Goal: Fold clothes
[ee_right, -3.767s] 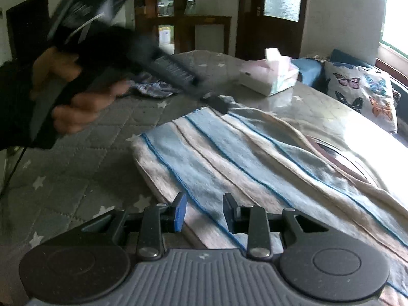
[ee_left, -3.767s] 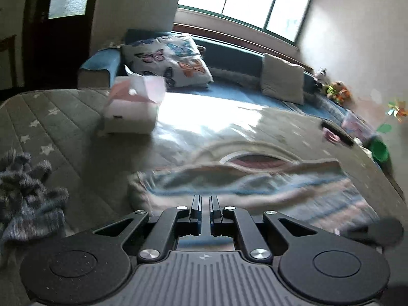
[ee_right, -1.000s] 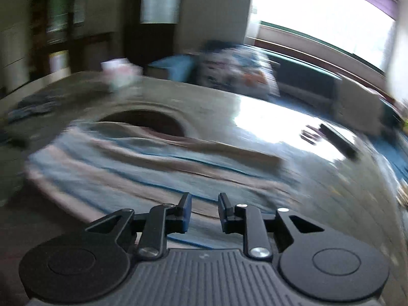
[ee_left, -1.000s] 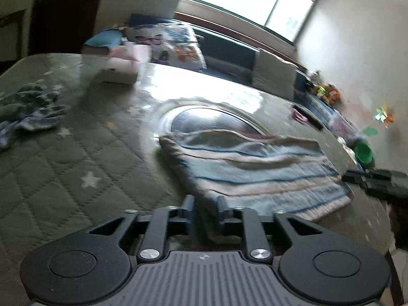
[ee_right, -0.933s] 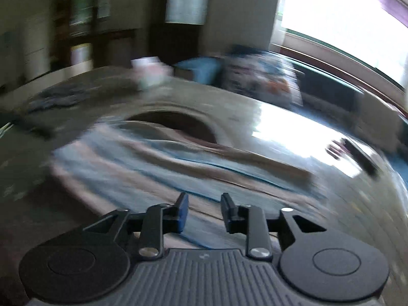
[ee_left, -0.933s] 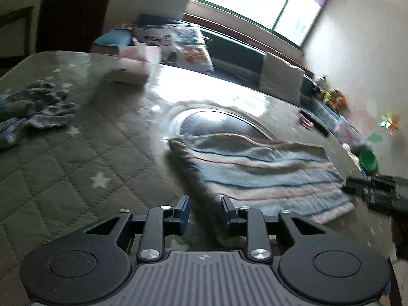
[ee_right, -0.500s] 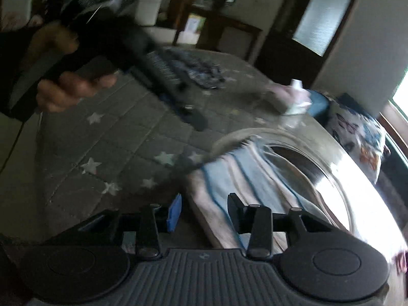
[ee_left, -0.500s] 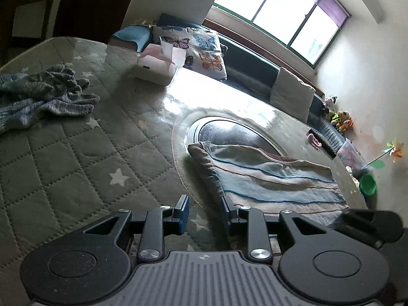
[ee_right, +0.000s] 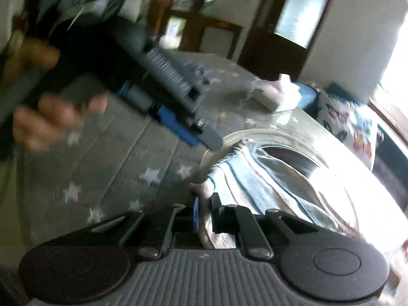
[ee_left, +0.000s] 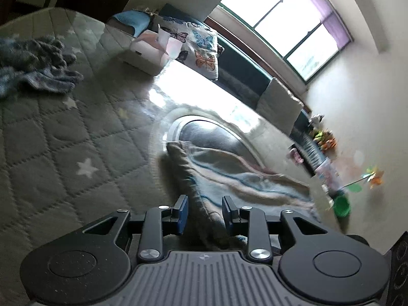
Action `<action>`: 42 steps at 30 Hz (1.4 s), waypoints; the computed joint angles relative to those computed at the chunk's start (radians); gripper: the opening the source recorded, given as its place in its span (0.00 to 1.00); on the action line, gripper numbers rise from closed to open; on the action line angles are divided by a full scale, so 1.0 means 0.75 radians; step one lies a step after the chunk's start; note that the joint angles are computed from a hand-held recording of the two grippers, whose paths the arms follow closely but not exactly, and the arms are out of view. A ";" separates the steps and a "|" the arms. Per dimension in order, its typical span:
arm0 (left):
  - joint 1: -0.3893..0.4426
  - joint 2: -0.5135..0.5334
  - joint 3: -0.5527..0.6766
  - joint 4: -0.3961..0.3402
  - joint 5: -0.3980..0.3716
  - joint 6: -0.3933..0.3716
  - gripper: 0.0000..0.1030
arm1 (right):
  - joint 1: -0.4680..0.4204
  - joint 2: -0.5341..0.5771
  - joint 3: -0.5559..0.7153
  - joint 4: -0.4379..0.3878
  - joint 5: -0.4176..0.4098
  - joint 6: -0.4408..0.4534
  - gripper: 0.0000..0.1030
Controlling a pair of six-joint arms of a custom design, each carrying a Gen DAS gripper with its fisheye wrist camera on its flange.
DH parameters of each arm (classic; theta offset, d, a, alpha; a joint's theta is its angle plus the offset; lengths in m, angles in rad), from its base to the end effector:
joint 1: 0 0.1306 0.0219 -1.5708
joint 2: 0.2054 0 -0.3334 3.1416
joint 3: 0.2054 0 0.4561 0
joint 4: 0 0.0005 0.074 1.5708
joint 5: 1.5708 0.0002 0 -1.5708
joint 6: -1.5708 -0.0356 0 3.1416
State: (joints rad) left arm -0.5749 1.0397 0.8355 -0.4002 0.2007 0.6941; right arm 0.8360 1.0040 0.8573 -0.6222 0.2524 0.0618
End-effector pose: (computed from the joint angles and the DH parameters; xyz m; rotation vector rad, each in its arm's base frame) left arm 0.3746 -0.2518 0.2919 -0.0158 2.3192 -0.9082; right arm 0.2973 0.3150 0.3002 -0.8898 2.1334 0.0982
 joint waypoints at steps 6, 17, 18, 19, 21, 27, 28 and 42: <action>-0.043 0.046 0.048 0.037 -0.001 0.007 0.31 | -0.107 -0.148 -0.059 0.024 -0.087 -0.195 0.07; -0.150 0.210 0.228 0.050 0.018 -0.078 0.31 | -0.364 -0.540 -0.298 0.063 -0.063 -0.498 0.06; -0.163 0.233 0.253 0.044 0.022 -0.088 0.31 | -0.393 -0.584 -0.323 0.059 -0.054 -0.519 0.06; -0.176 0.255 0.277 0.040 0.026 -0.098 0.31 | -0.422 -0.636 -0.351 0.048 -0.045 -0.541 0.06; -0.206 0.299 0.323 0.028 0.029 -0.122 0.31 | -0.486 -0.758 -0.415 0.012 -0.024 -0.596 0.06; -0.295 0.439 0.458 -0.025 0.046 -0.177 0.31 | -0.704 -1.033 -0.586 -0.162 -0.057 -0.715 0.06; -0.309 0.464 0.481 -0.041 0.047 -0.185 0.31 | -0.747 -1.063 -0.611 -0.196 -0.092 -0.732 0.06; -0.400 0.639 0.668 -0.212 0.006 -0.298 0.31 | -1.010 -1.172 -0.652 -0.327 -0.438 -0.562 0.38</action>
